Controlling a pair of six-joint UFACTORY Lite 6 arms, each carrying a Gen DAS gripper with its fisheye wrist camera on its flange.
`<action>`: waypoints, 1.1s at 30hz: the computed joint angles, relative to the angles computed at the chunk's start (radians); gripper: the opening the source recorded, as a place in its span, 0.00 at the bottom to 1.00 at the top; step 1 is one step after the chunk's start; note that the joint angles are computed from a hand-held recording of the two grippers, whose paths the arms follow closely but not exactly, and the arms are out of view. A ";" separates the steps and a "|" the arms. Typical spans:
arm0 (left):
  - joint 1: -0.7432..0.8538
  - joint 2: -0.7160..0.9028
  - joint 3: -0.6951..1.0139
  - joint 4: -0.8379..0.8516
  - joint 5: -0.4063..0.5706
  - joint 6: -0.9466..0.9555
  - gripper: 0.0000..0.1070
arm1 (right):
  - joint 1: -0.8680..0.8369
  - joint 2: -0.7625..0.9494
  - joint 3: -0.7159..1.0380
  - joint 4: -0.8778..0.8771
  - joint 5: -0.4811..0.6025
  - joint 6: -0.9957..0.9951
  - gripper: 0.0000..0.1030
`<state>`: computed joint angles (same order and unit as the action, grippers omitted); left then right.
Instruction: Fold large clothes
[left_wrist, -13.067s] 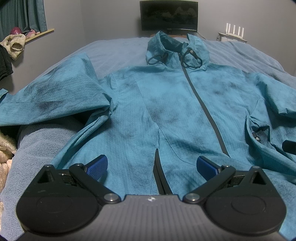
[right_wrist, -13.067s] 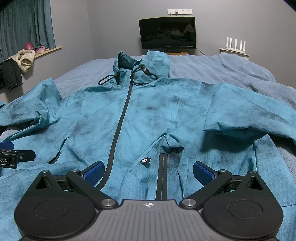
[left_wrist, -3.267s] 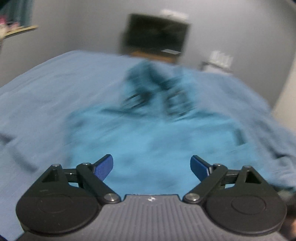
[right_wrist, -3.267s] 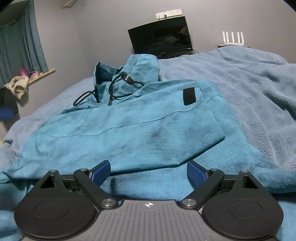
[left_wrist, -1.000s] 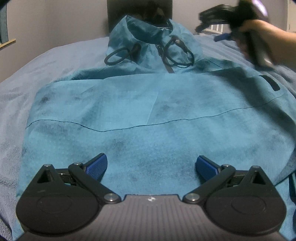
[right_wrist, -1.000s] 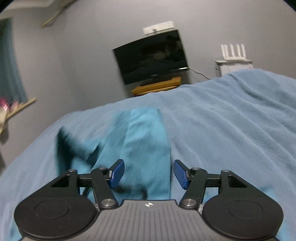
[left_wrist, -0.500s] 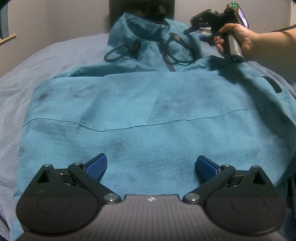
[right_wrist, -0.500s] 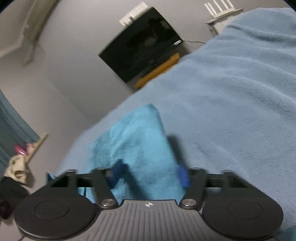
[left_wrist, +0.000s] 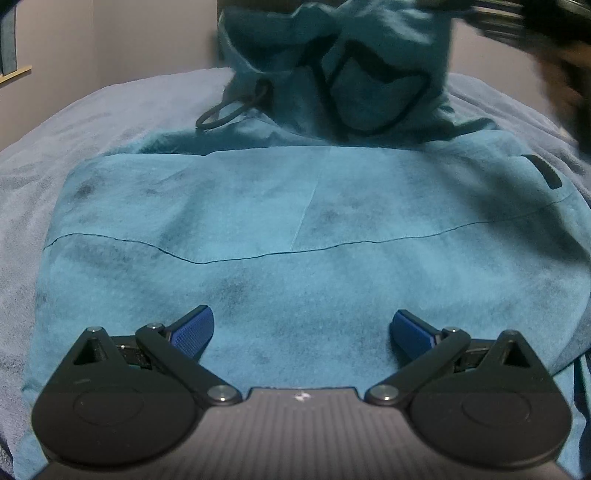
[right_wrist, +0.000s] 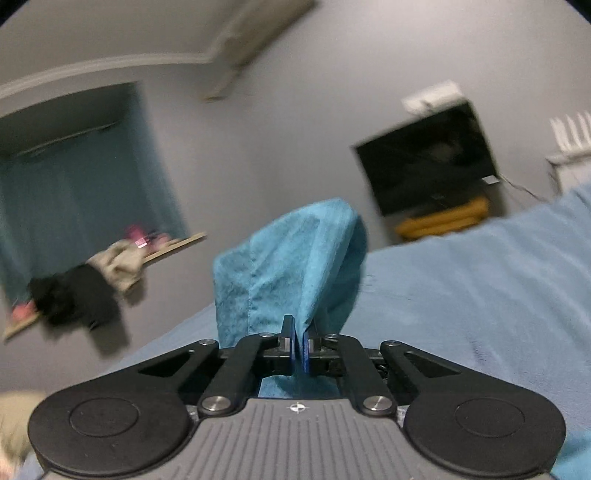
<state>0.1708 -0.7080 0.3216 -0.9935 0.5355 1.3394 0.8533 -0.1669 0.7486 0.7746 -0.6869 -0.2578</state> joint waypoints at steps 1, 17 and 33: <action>0.008 0.000 0.001 -0.003 0.009 0.006 0.96 | 0.094 -0.063 -0.065 0.100 -0.049 -0.095 0.04; 0.570 0.126 0.223 -0.095 0.325 0.037 0.96 | 1.108 -0.053 -0.294 1.234 -0.595 -0.198 0.24; 0.736 0.220 0.312 -0.305 0.429 0.152 0.96 | 1.051 -0.003 -0.182 1.078 -0.488 0.403 0.75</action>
